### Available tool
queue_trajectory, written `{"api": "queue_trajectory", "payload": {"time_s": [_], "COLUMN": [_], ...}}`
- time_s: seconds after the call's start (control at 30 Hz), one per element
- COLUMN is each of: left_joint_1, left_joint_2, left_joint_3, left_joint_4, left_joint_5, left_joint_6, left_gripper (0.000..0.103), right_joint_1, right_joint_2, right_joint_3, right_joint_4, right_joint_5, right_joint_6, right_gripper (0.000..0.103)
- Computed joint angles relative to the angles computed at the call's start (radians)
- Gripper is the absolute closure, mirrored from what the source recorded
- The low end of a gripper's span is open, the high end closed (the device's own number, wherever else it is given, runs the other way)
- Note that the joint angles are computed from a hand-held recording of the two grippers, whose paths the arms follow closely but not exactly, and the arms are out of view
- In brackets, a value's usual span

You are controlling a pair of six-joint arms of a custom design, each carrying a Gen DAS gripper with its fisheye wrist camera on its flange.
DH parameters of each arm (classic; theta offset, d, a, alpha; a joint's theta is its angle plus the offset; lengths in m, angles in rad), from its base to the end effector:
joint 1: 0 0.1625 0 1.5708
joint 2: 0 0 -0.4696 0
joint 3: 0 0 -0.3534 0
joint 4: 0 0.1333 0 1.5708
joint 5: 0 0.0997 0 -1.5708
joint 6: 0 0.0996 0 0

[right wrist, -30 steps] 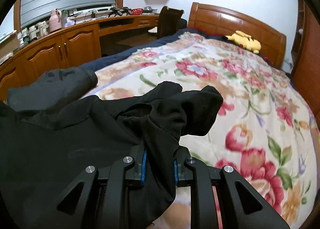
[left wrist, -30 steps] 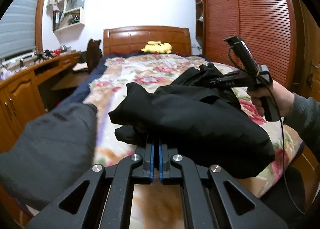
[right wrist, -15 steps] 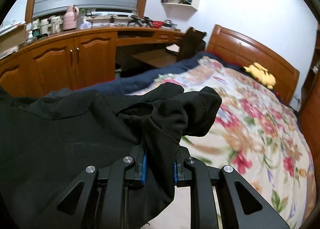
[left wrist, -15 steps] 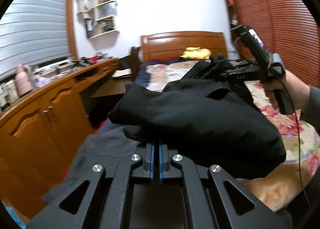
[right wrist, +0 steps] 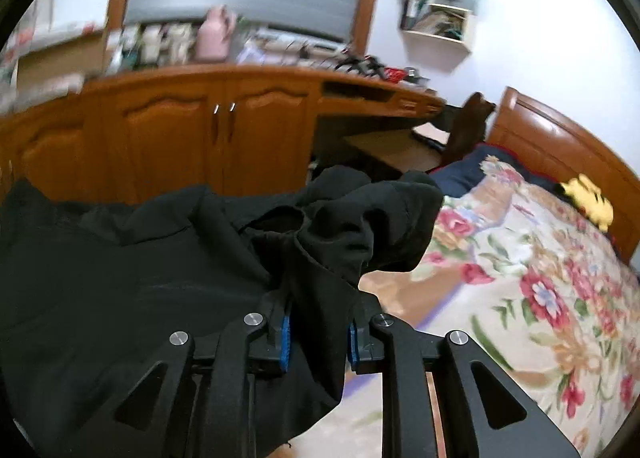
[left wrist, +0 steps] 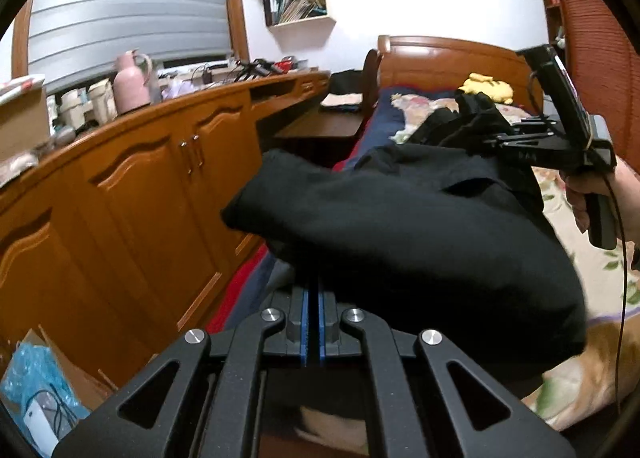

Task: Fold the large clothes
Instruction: 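Lift the coat bundle with both tools and carry it toward the desk, then lower the coat bundle beside the bed and open both tools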

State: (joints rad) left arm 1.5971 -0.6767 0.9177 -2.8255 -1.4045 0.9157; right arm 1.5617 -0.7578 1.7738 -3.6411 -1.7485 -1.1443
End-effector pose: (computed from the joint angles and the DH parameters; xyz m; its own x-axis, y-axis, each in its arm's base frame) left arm 0.1720 -0.8412 0.4049 -0.6094 0.3178 -0.7264 0.7704 0.4540 -0.4477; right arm 0.1097 -0.6628 0.2232 -0.4107 -0.3823 0.8278 -0.8929 0.3524 -0.2802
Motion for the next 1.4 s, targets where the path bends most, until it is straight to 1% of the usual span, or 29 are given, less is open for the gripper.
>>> {"api": "queue_trajectory", "payload": {"time_s": [0.1, 0.17, 0.2, 0.23, 0.27, 0.3, 0.33, 0.37, 0.4, 0.43, 0.47, 0.53, 0.67, 0.77, 0.83, 0.93, 1.0, 1.07, 1.23, 1.4], "left_joint_1": [0.000, -0.008, -0.010, -0.012, -0.012, -0.009, -0.008, -0.008, -0.006, -0.008, -0.010, -0.014, -0.033, -0.048, -0.055, -0.074, -0.084, -0.094, -0.111, -0.134], "left_joint_2": [-0.008, -0.017, -0.018, -0.021, -0.030, -0.037, -0.042, -0.058, -0.064, -0.074, -0.091, -0.112, -0.139, -0.158, -0.166, -0.175, -0.178, -0.177, -0.174, -0.165], "left_joint_3": [0.015, 0.044, 0.042, 0.050, 0.073, 0.082, 0.087, 0.114, 0.118, 0.134, 0.166, 0.205, 0.247, 0.298, 0.326, 0.376, 0.404, 0.428, 0.474, 0.531], "left_joint_4": [-0.003, -0.032, -0.033, -0.044, -0.068, -0.075, -0.075, -0.083, -0.080, -0.085, -0.104, -0.135, -0.135, -0.163, -0.179, -0.216, -0.225, -0.234, -0.227, -0.247], "left_joint_5": [0.000, 0.012, 0.014, 0.018, 0.017, 0.007, -0.008, -0.028, -0.041, -0.051, -0.066, -0.090, -0.093, -0.089, -0.088, -0.059, -0.054, -0.051, -0.073, -0.083], "left_joint_6": [-0.014, -0.015, -0.016, -0.016, -0.015, -0.014, -0.016, -0.023, -0.027, -0.031, -0.034, -0.036, -0.051, -0.049, -0.049, -0.051, -0.040, -0.034, -0.052, -0.056], "left_gripper": [0.099, 0.099, 0.099, 0.096, 0.091, 0.085, 0.069, 0.053, 0.046, 0.026, 0.009, 0.000, 0.000, 0.000, 0.000, 0.000, 0.000, 0.000, 0.000, 0.000], "right_joint_1": [-0.004, 0.002, 0.009, 0.012, 0.023, 0.022, 0.021, 0.016, 0.014, 0.010, 0.003, -0.011, -0.045, -0.070, -0.081, -0.105, -0.121, -0.137, -0.182, -0.233], "right_joint_2": [0.016, 0.000, -0.007, -0.020, -0.019, -0.032, -0.045, -0.060, -0.074, -0.084, -0.101, -0.136, -0.203, -0.244, -0.268, -0.307, -0.329, -0.345, -0.387, -0.414], "right_joint_3": [-0.021, -0.016, -0.016, -0.013, -0.026, -0.012, 0.000, 0.016, 0.039, 0.057, 0.080, 0.135, 0.244, 0.299, 0.333, 0.384, 0.413, 0.434, 0.494, 0.543], "right_joint_4": [0.002, 0.031, 0.048, 0.073, 0.091, 0.087, 0.084, 0.080, 0.071, 0.065, 0.062, 0.054, 0.021, 0.019, 0.006, -0.019, -0.030, -0.052, -0.109, -0.162], "right_joint_5": [-0.029, -0.041, -0.047, -0.045, -0.047, -0.042, -0.035, -0.021, -0.013, -0.007, 0.005, 0.037, 0.104, 0.134, 0.143, 0.171, 0.184, 0.193, 0.223, 0.241], "right_joint_6": [0.044, 0.085, 0.107, 0.123, 0.133, 0.131, 0.126, 0.120, 0.115, 0.113, 0.114, 0.117, 0.103, 0.093, 0.095, 0.094, 0.096, 0.098, 0.094, 0.114], "right_gripper": [0.079, 0.068, 0.065, 0.056, 0.046, 0.041, 0.036, 0.034, 0.034, 0.033, 0.033, 0.033, 0.032, 0.030, 0.028, 0.024, 0.021, 0.020, 0.020, 0.020]}}
